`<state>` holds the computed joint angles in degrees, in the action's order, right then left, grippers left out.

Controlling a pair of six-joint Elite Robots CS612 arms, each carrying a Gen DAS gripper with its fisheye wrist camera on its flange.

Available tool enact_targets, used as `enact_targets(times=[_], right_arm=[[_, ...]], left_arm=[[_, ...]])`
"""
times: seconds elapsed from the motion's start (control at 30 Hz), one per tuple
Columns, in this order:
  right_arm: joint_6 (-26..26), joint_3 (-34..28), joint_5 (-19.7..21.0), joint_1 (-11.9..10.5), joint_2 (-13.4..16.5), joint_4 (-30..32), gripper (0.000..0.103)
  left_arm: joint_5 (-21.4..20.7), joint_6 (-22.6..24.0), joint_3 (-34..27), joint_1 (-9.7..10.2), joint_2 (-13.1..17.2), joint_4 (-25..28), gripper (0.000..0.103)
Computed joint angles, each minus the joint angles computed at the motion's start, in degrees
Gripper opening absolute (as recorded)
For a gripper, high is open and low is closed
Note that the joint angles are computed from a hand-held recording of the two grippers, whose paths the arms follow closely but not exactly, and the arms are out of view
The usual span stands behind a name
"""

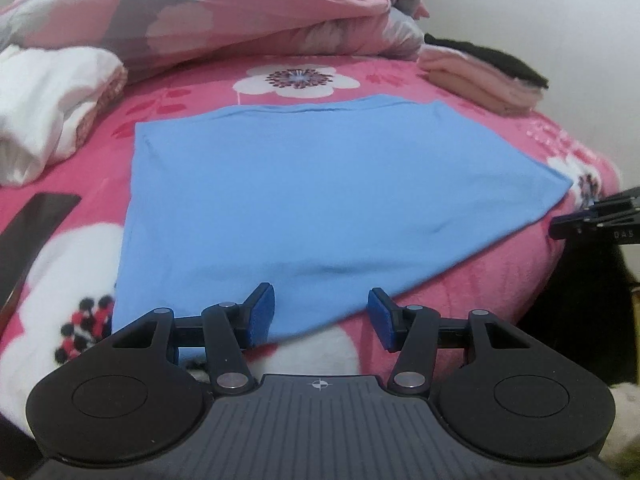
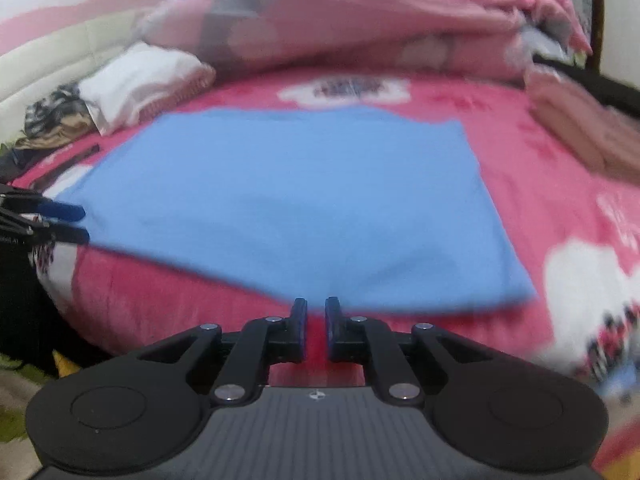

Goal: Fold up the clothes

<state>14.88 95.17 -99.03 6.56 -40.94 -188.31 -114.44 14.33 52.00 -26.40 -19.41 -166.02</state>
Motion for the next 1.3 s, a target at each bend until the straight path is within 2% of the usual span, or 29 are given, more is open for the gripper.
enact_targets(times=[0.07, 0.13, 0.17, 0.2, 0.27, 0.37, 0.47, 0.6, 0.7, 0.8, 0.87, 0.9, 0.93, 1.07, 1.17, 1.23, 1.3], right_arm=[[0.32, -0.13, -1.46, 0.22, -0.3, -0.68, 0.012], [1.14, -1.06, -1.63, 0.24, 0.54, -5.68, 0.016], [1.87, -2.14, -1.48, 0.27, 1.43, -8.34, 0.02], [2.73, -3.58, -1.58, 0.37, 2.76, -11.22, 0.03], [4.46, -6.88, -2.36, 0.79, 5.7, -14.92, 0.034], [6.05, -9.46, -0.49, 0.98, 7.89, -11.36, 0.034], [1.09, -8.16, -3.64, 2.57, 8.12, -12.95, 0.035], [-0.32, -5.05, -1.05, 2.66, 5.24, -10.31, 0.037], [-0.36, -5.97, -2.5, 2.8, 5.54, -13.09, 0.037], [0.28, -8.73, -3.79, 2.5, 7.09, -15.02, 0.037], [0.88, -9.61, -4.39, 2.19, 7.78, -14.78, 0.036], [1.05, -9.59, -4.93, 2.03, 7.84, -14.2, 0.035], [1.23, -9.58, -5.47, 1.88, 7.91, -13.62, 0.035], [4.33, -5.86, -11.51, 1.62, 5.98, -11.37, 0.035], [8.83, -3.27, -15.09, 1.26, 4.73, -10.74, 0.035], [9.74, -3.33, -15.05, 1.19, 4.72, -11.86, 0.035], [10.52, -3.5, -14.91, 1.12, 4.76, -13.08, 0.035]], left_arm=[[-1.4, -0.98, -0.28, 0.42, -0.11, 0.28, 0.055], [-2.72, -1.76, -0.42, 0.66, -0.01, -0.56, 0.062], [-3.07, -2.21, -0.59, 0.68, 0.19, -0.88, 0.064], [-2.85, -2.8, -0.85, 0.66, 0.41, -0.76, 0.065], [-1.6, -3.82, -0.83, 0.59, 0.63, 0.0, 0.065], [-1.34, -4.36, 0.8, 1.07, 0.31, -2.16, 0.065], [-1.28, -5.66, 2.52, 1.72, -0.5, -2.79, 0.065], [-1.61, -8.33, 3.24, 2.58, -0.91, -4.53, 0.065], [-4.25, -9.72, 2.47, 3.09, -0.18, -9.56, 0.065], [-5.94, -12.24, -0.14, 3.12, 1.42, -10.76, 0.065], [-2.77, -12.9, -1.24, 2.69, 1.96, -7.84, 0.065], [-1.06, -13.31, -1.63, 2.55, 2.15, -6.36, 0.061], [-1.1, -14.55, -1.59, 2.82, 2.33, -6.86, 0.055], [-2.08, -19.29, -1.4, 3.95, 2.66, -8.06, 0.054], [-1.01, -19.52, -0.7, 4.08, 2.27, -8.49, 0.057], [1.81, -19.06, 0.23, 3.89, 1.56, -8.22, 0.059], [1.96, -20.55, 0.58, 4.12, 1.4, -9.04, 0.059]])
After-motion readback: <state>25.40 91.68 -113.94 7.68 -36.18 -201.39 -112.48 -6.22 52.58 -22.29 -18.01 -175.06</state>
